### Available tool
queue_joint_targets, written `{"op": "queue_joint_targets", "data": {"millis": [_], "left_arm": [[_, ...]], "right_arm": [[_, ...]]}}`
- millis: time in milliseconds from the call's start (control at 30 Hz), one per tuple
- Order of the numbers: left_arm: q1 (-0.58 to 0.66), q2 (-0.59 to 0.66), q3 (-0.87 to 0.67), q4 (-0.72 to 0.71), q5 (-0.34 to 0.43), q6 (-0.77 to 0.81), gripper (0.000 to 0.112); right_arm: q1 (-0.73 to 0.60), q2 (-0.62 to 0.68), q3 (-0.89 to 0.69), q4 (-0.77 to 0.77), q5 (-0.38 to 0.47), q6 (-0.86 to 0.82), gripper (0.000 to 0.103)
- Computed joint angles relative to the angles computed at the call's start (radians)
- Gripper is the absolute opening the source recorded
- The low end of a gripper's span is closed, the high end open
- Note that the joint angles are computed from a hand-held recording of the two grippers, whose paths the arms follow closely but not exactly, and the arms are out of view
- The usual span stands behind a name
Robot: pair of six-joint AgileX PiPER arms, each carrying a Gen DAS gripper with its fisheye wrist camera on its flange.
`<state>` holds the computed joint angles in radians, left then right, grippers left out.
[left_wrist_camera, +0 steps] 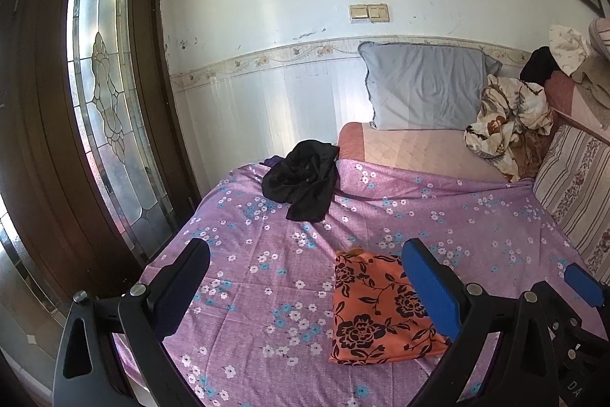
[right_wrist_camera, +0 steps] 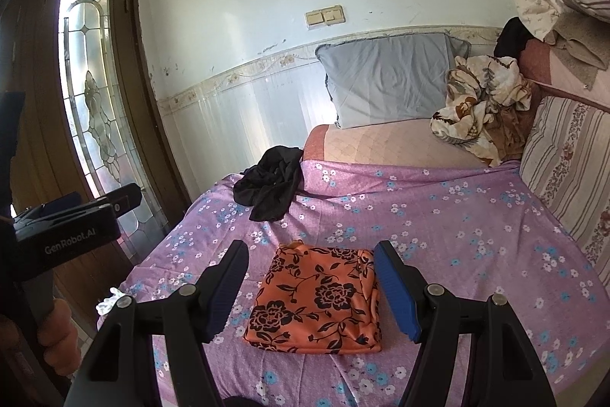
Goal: Fold small clothes
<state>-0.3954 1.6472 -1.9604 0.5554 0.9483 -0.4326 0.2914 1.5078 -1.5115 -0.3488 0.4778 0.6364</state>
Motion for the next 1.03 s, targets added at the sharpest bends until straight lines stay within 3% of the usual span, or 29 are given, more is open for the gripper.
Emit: {"op": "queue_joint_targets", "data": {"millis": [600, 867, 1033], "left_arm": [[0.087, -0.065, 0.08, -0.1, -0.09, 0.046, 0.101], [0.152, 0.032, 0.007, -0.164, -0.085, 0.102, 0.101], [0.173, 0.097, -0.015, -0.141, -0.112, 0.087, 0.101]], "right_arm": [[0.107, 0.007, -0.044, -0.182, 0.088, 0.123, 0.072], [0.083, 0.12, -0.149, -0.075, 0.105, 0.038, 0.072], [0.031, 0.229, -0.253, 0.068, 0.095, -0.082, 0.072]]}}
